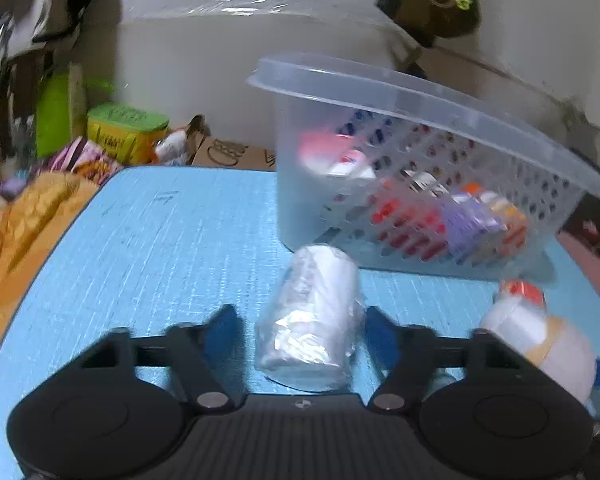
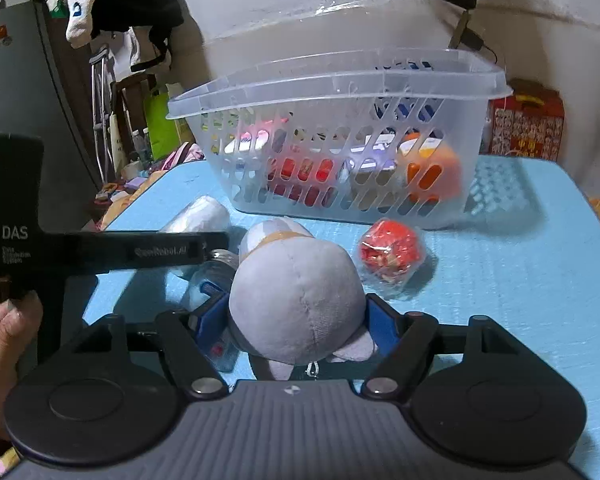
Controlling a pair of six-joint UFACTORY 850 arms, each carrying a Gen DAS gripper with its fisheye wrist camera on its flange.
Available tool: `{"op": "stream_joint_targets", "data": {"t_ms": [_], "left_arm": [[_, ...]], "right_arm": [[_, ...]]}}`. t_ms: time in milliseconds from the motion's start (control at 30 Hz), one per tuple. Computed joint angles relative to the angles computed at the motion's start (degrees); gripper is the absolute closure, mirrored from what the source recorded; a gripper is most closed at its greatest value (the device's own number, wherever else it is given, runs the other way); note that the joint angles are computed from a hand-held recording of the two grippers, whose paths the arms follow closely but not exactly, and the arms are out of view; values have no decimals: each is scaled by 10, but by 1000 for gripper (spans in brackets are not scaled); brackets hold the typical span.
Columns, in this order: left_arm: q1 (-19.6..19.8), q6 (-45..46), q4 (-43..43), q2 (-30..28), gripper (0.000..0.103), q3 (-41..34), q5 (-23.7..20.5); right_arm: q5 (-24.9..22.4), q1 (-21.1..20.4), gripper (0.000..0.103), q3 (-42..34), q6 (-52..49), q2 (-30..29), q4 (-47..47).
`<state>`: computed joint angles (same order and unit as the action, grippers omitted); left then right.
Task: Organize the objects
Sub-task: 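Grasp the white wrapped roll with the left tool while the right tool grasps the grey plush toy, then lift the roll and plush toy over the clear basket and open both tools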
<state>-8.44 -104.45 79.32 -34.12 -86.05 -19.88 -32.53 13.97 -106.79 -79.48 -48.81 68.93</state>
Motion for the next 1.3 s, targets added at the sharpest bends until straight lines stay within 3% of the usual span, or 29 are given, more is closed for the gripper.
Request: {"op": "stream_joint_targets", "data": {"t_ms": [100, 367, 533, 767, 1300], "left_arm": [[-11, 7, 26, 8, 51, 13, -15], [-36, -155, 206, 60, 52, 78, -73], [-53, -164, 218, 79, 51, 88, -96], [-78, -230, 310, 107, 51, 115, -121], [-92, -331, 426, 135, 51, 139, -122]], "right_arm": [[3, -4, 28, 12, -27, 8, 14], [-2, -29, 28, 55, -156, 44, 142], [-8, -37, 28, 73, -202, 58, 197], [-18, -38, 28, 122, -320, 93, 281], [-104, -81, 28, 123, -321, 94, 312]]}}
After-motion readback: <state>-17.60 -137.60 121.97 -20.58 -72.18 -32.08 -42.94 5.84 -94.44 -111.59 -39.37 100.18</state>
